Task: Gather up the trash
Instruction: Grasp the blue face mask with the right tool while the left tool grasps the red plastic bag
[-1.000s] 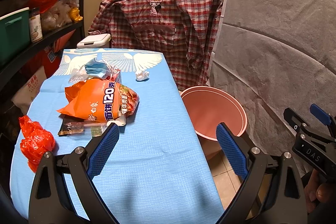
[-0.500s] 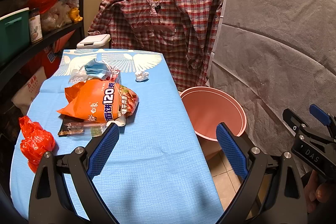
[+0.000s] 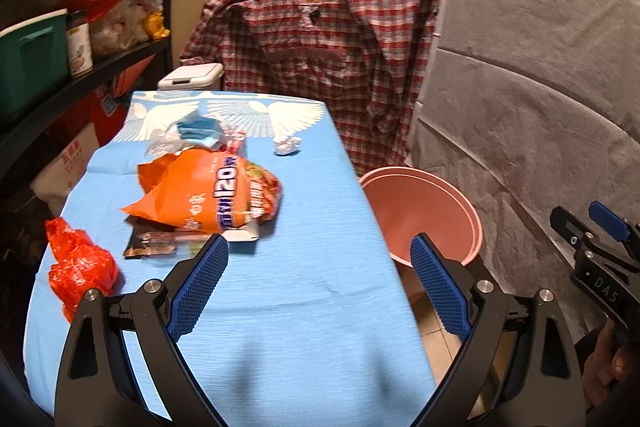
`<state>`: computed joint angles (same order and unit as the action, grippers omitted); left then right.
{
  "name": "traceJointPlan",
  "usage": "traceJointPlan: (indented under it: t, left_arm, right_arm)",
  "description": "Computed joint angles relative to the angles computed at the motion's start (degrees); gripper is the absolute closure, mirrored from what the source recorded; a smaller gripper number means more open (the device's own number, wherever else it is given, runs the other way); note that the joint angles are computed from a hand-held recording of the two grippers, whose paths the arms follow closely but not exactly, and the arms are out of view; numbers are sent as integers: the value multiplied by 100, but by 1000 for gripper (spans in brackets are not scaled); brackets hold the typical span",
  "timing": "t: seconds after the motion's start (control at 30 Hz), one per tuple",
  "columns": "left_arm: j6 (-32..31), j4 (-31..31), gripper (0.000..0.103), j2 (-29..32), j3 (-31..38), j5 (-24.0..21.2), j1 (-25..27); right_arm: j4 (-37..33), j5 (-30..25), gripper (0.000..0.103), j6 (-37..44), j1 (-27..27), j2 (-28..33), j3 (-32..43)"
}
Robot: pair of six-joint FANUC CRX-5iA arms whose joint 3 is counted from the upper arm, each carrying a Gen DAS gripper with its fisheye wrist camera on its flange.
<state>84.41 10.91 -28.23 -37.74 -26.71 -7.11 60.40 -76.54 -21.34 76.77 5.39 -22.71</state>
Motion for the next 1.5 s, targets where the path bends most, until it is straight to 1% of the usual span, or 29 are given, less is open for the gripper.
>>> traceJointPlan:
  t: [0.03,0.07,0.13,0.2,0.23,0.3,0.37,0.4,0.57,0.63,0.7,0.87,0.97,1.03,1.07,1.1,1.17,1.2,1.23,1.27,1.3,1.4,1.47,1.5]
  left_arm:
    - [27,-13,14,-11,-1,-10,63]
    - [-93,94,14,-64,-84,6,171]
    - [41,-32,14,-89,-65,-63,315]
    - [255,-250,15,-93,-10,-157,440]
    - [341,-334,15,-104,7,-197,513]
    - [468,-431,16,-119,25,-250,674]
    - [590,-550,16,-175,15,-277,835]
    - [768,-715,16,-197,50,-310,912]
    - [1272,-1220,17,-329,92,-431,1292]
    - [1593,-1525,17,-329,176,-542,1408]
    - [1821,-1715,17,-281,250,-641,1510]
    - [2458,-2301,17,-69,483,-942,1634]
    - [2683,-2546,17,7,554,-1077,1676]
    - [2894,-2750,17,38,603,-1185,1689]
    - [3039,-2866,17,80,655,-1268,1650]
    - [3023,-2840,17,109,657,-1292,1698]
    - [2967,-2784,17,163,651,-1329,1765]
    - [2970,-2774,17,200,661,-1363,1788]
    - [2937,-2728,17,235,659,-1378,1824]
    - [2862,-2636,17,272,648,-1378,1879]
    - [2818,-2573,18,308,643,-1380,1914]
    - [2624,-2304,24,402,608,-1406,2070]
    - [2434,-2057,27,479,564,-1393,2205]
    - [2390,-1997,32,506,553,-1382,2228]
  right_arm:
    - [37,90,35,17,-18,8,7]
    - [90,203,38,29,-35,10,9]
    - [196,407,42,75,-60,46,34]
    - [308,684,50,163,-115,97,93]
    - [344,817,52,194,-141,117,118]
    - [411,1206,62,280,-231,134,164]
    - [460,1541,67,357,-332,161,234]
    - [481,1720,70,402,-394,169,275]
    - [682,2454,71,622,-711,315,591]
    - [726,2795,71,817,-878,441,821]
    - [811,3184,71,1099,-1073,652,1157]
    - [979,3816,73,1737,-1369,1212,1983]
    - [722,4149,75,2181,-1495,1620,2575]
    - [397,4316,75,2564,-1547,1907,3000]
    - [142,4403,75,2859,-1563,2084,3270]
    - [-190,4469,75,3249,-1568,2267,3566]
    - [-823,4425,75,3967,-1572,2640,4160]
    - [-1232,4332,75,4418,-1572,2891,4582]
    - [-1533,4265,75,4732,-1578,3027,4824]
    - [-1966,4098,75,5189,-1591,3256,5239]
    - [-2255,3925,75,5485,-1615,3467,5593]
    - [-2982,3435,72,6194,-1690,4000,6525]
    - [-3277,3065,71,6517,-1752,4363,7111]
    - [-3422,2876,70,6676,-1779,4546,7423]
